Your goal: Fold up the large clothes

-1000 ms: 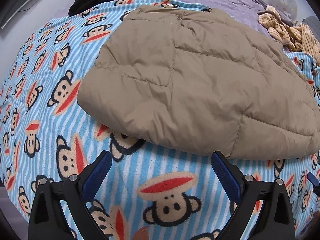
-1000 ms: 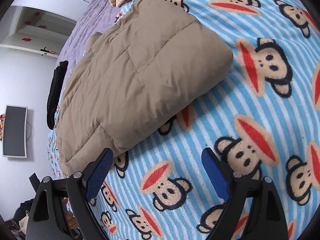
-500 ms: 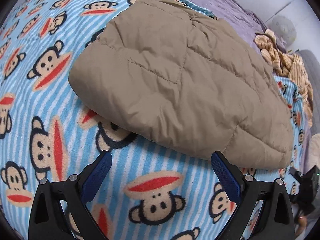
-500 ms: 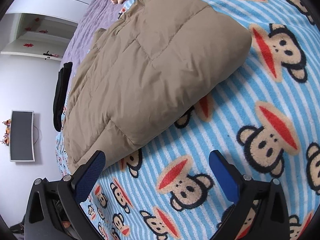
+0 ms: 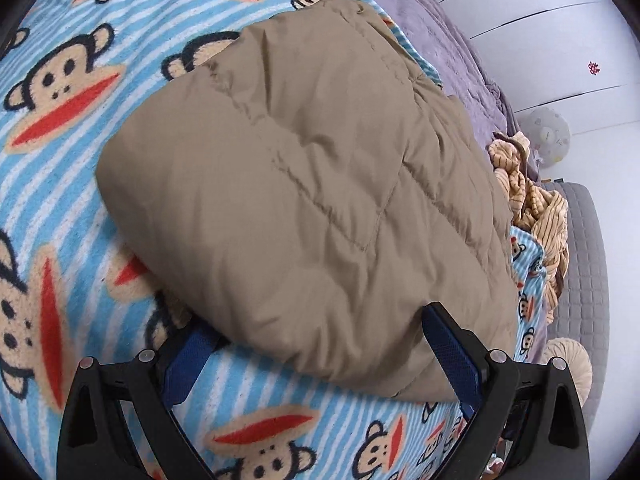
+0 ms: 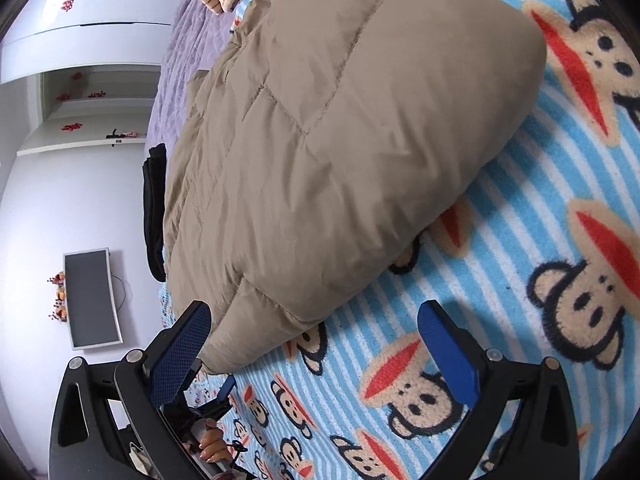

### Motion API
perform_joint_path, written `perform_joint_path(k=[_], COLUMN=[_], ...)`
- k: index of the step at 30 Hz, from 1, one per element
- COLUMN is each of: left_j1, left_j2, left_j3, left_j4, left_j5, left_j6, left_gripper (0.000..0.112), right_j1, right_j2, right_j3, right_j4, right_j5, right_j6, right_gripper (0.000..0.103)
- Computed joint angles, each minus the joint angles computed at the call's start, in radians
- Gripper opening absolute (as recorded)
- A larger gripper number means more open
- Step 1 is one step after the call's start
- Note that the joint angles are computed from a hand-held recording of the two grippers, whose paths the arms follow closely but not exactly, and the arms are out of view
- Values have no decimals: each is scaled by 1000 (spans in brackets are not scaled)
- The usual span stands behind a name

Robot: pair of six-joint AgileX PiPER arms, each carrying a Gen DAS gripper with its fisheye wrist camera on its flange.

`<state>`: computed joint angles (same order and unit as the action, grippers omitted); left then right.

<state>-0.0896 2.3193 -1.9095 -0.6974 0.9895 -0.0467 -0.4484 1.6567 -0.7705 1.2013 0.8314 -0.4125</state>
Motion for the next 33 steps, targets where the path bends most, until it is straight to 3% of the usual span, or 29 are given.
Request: perform_joint_path(k=[8,11,12,13,15,17,19,20,21,24,27,33], left_j1=[-32,-41,-42,-42,-30,-27,-35,-41,-45,-59,-56,-19], left_j2=[227,264,250,243,248,229,192,172,147,72,-6,-167], left_j3=[-409,-462,-433,-421,-425,-408,-378,-362,-335,-260,-168,72], left_j4=[98,117,116,113,61,62,92,108,120,154,150,59], left_j5=[82,68,38,22,26,18,-2,-12,-28,-65,-82,-84], left_j6=[-188,-238,-235,-228,-184,-161,-142,-133,-118,-74,-5,164], left_gripper=[100,99,86,66,42,32,26,24,22,20,20,20], right_j1=[35,57,55,58,62,64,69,73,71,81,89,95], right_j2=[155,227,246,263,275,283,281,282,284,245,202,70], right_j3=[-79,-126,-130,-133,-128,-123,-134,-145,-146,-131,-117,-5], right_j4=[237,291,305,331,371,404,370,334,338,341,336,315], right_j5=[2,-3,-1,-7,-21,-22,-39,-50,-44,-67,-74,-87], right_j6=[-153,-176,-182,-182,-176,-175,-128,-95,-101,-116,-132,-135], right_gripper=[103,103,103,103,103,103,92,68,55,35,28,27])
